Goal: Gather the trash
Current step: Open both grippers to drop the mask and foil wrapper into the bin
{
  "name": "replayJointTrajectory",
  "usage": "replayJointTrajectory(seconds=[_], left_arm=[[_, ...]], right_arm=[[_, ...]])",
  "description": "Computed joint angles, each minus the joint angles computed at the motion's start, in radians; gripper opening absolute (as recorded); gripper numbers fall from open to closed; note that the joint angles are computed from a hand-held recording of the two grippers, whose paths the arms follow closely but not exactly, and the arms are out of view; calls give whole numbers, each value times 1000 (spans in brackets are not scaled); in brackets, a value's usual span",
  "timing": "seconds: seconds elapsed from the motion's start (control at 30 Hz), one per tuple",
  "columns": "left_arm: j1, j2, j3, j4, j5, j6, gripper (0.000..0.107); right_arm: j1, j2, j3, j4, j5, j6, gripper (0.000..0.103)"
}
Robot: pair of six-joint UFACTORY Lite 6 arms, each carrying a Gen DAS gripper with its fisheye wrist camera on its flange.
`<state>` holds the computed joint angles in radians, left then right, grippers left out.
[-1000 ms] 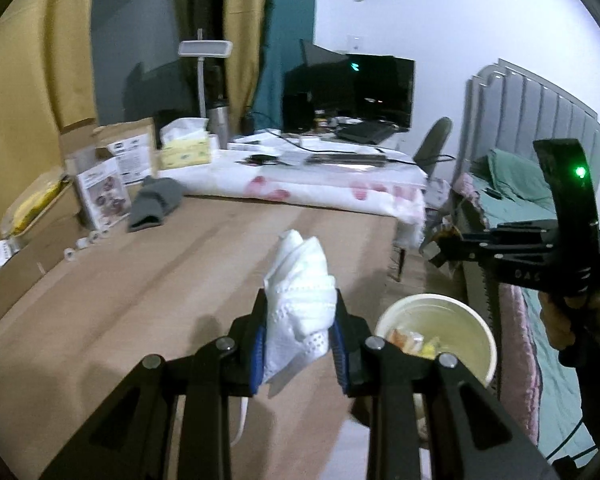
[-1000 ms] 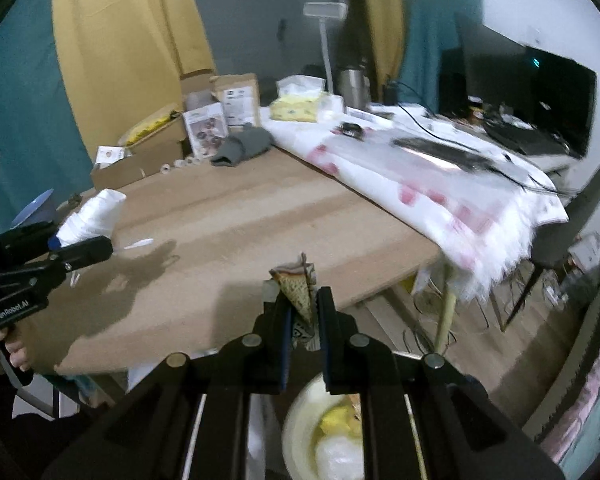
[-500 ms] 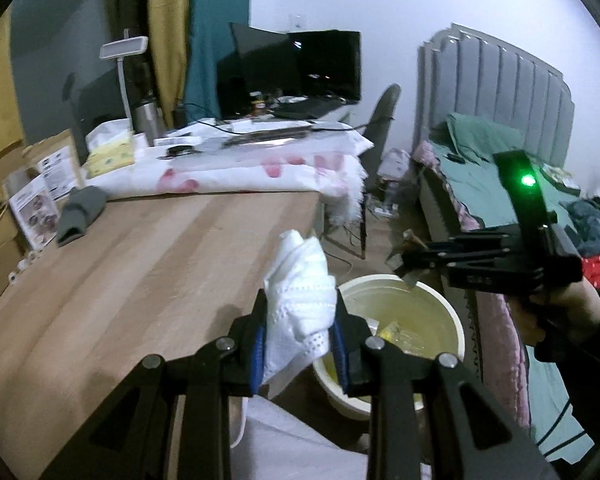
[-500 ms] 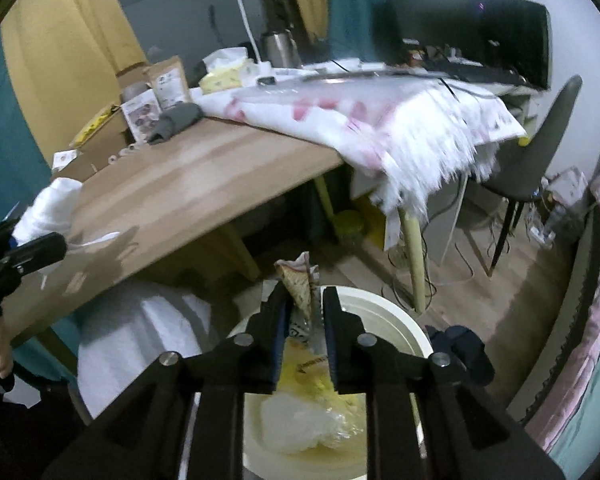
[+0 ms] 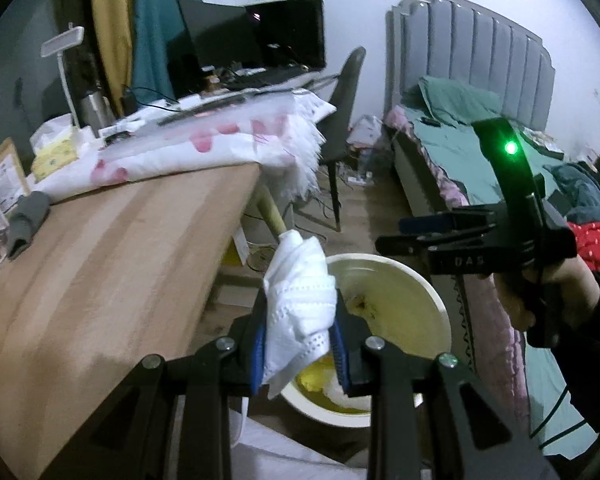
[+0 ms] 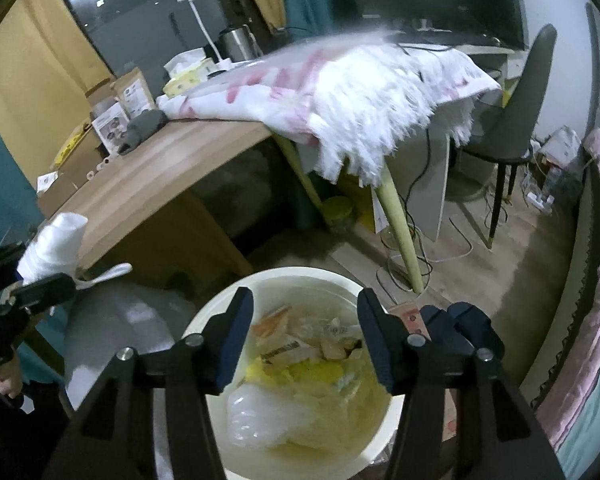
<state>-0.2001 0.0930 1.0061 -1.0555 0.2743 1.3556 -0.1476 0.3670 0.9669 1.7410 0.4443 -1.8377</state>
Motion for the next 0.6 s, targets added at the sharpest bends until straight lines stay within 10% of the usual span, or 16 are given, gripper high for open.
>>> replayJointTrajectory(seconds=[0.6], left_arm=[[-192,464,347,438,-18,-452,34]], right_arm=[[-156,-8,-133,101,-4,-137,52]])
